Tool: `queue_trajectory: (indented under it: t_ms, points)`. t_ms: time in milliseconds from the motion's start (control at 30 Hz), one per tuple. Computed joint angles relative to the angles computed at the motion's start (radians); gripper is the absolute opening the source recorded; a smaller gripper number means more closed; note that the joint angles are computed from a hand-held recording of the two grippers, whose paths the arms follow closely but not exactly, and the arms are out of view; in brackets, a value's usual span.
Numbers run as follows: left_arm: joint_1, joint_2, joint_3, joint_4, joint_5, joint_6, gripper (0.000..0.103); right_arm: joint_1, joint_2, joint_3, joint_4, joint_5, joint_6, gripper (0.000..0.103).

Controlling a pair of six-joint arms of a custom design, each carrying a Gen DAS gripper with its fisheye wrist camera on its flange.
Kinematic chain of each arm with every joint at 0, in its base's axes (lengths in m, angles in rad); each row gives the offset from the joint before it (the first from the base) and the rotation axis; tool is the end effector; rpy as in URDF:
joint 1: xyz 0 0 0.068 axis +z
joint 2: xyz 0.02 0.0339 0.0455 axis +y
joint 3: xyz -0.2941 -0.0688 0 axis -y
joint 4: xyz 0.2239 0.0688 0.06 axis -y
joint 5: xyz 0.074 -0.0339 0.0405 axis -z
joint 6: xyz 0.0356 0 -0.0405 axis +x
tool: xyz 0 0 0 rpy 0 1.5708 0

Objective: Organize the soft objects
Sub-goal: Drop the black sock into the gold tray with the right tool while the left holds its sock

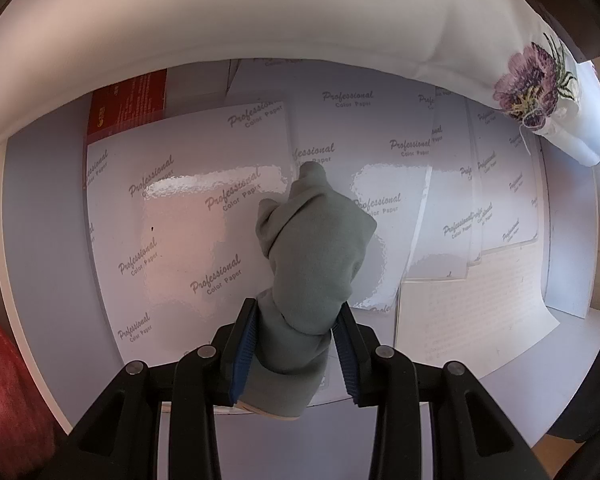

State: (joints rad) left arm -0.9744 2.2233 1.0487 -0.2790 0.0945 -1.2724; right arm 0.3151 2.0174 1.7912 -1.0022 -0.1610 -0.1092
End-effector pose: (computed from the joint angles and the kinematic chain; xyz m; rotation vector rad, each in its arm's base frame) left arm 0.1956 -0.2941 0.0551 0.4515 -3.0658 0.2273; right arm 0.3931 0.1341 0.2842 -0.6289 2.7338 0.2749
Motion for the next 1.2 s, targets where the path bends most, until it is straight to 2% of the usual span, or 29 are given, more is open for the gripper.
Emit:
queue_trajectory:
  t_ms: [100,200,267,333,433,533,700,867,1033,1200]
  points:
    - [0.001,-0.002,-0.006,0.006,0.000,-0.002,0.037,0.007,0.004,0.010,0.004,0.033,-0.009,0.037]
    - [0.001,0.002,0.001,-0.003,0.001,0.003,0.037,-0.004,-0.006,0.027,-0.017,0.008,-0.019,0.044]
    - [0.001,0.001,-0.002,-0.001,0.001,0.002,0.037,-0.021,-0.015,0.041,-0.042,-0.026,-0.016,0.061]
    - [0.000,0.002,-0.001,-0.001,0.001,0.001,0.037,-0.035,-0.035,0.040,-0.045,-0.046,-0.015,0.065]
    - [0.000,0.001,0.001,-0.006,-0.001,0.001,0.037,-0.057,-0.088,0.008,-0.041,-0.064,-0.034,0.062]
    - [-0.004,0.005,0.008,-0.014,-0.004,-0.001,0.037,-0.065,-0.129,-0.032,-0.026,-0.056,-0.069,0.036]
    - [-0.003,0.004,0.008,-0.014,-0.004,-0.001,0.037,-0.038,-0.128,-0.067,-0.012,-0.052,-0.074,0.027]
    - [-0.002,0.003,0.003,-0.007,-0.002,-0.004,0.037,-0.016,-0.090,-0.057,0.010,-0.014,-0.055,0.026]
    - [-0.003,0.007,0.009,-0.017,-0.005,0.001,0.037,-0.057,-0.134,-0.094,0.015,-0.072,-0.043,0.027]
    - [-0.003,0.005,0.008,-0.015,-0.008,-0.002,0.037,-0.127,-0.247,-0.227,0.046,-0.117,-0.043,0.040]
